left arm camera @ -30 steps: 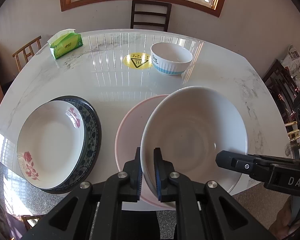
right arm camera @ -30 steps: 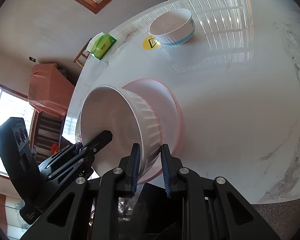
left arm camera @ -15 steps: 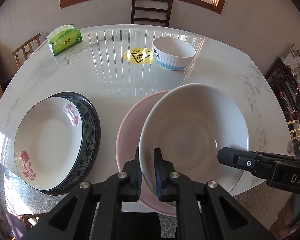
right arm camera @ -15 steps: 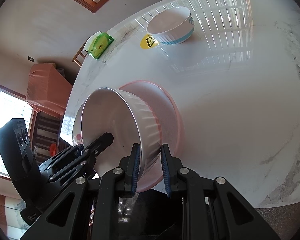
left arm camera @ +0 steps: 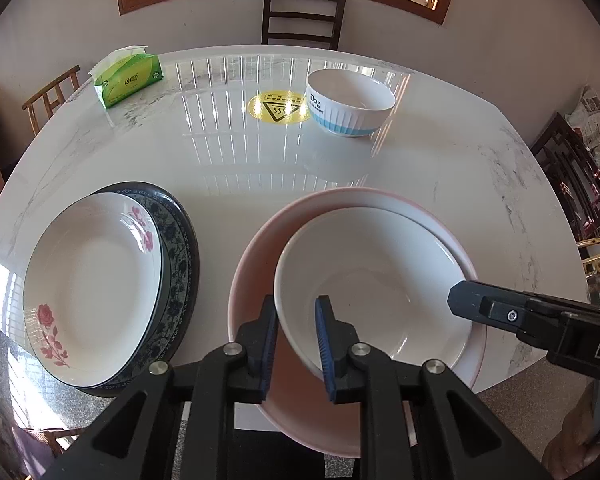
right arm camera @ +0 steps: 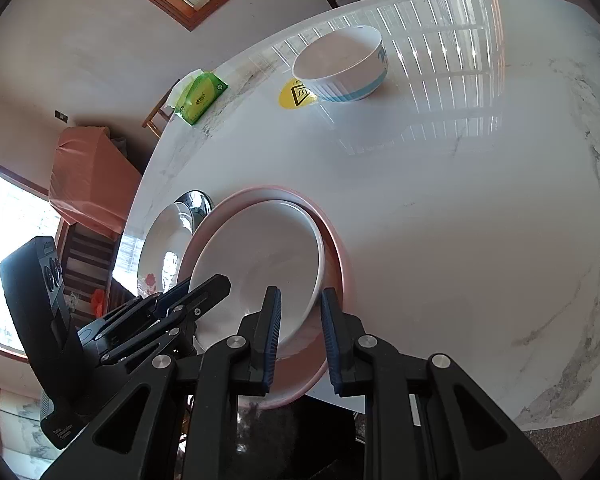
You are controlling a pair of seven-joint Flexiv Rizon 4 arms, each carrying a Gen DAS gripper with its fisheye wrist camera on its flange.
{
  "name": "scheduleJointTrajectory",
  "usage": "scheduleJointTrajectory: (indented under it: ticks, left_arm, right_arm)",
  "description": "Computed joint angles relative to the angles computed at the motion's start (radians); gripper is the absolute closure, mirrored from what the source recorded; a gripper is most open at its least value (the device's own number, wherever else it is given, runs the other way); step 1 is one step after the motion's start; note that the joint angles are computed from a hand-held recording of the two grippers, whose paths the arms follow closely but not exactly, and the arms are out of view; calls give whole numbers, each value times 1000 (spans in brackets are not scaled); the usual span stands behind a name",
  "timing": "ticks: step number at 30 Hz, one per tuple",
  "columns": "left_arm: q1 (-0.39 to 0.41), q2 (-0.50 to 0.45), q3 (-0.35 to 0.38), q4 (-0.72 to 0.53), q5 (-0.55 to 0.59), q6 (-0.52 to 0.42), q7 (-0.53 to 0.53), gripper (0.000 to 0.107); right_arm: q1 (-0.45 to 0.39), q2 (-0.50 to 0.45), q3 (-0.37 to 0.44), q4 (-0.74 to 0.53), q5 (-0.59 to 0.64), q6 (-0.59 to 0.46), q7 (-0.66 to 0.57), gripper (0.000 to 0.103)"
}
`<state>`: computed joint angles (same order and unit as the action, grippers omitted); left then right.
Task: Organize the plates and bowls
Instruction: 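Lower the Rabbit bowl into the pink bowl, then open both grippers to release the Rabbit bowl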
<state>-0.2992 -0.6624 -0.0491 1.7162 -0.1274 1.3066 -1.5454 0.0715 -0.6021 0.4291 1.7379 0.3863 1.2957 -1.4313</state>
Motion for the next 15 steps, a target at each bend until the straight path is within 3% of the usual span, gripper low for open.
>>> scheduleJointTrajectory:
  ticks: [4,7,10,15]
  left_arm:
    - [17,14,-21,23,2,36,28,83]
    - [38,34,-51,56,-8,108,63,68]
    - [2,47,-7,54,11,150,57,66]
    - [4,47,-6,36,4,186,68,65]
  right_arm:
    - [-31,0,36,7,26,44,-46,81]
    - [-77,-6,81,2,67,73,-95,80]
    - [-82,0,77,9,69,95,-106,78]
    - [-56,5,27,25,24,123,-79,73]
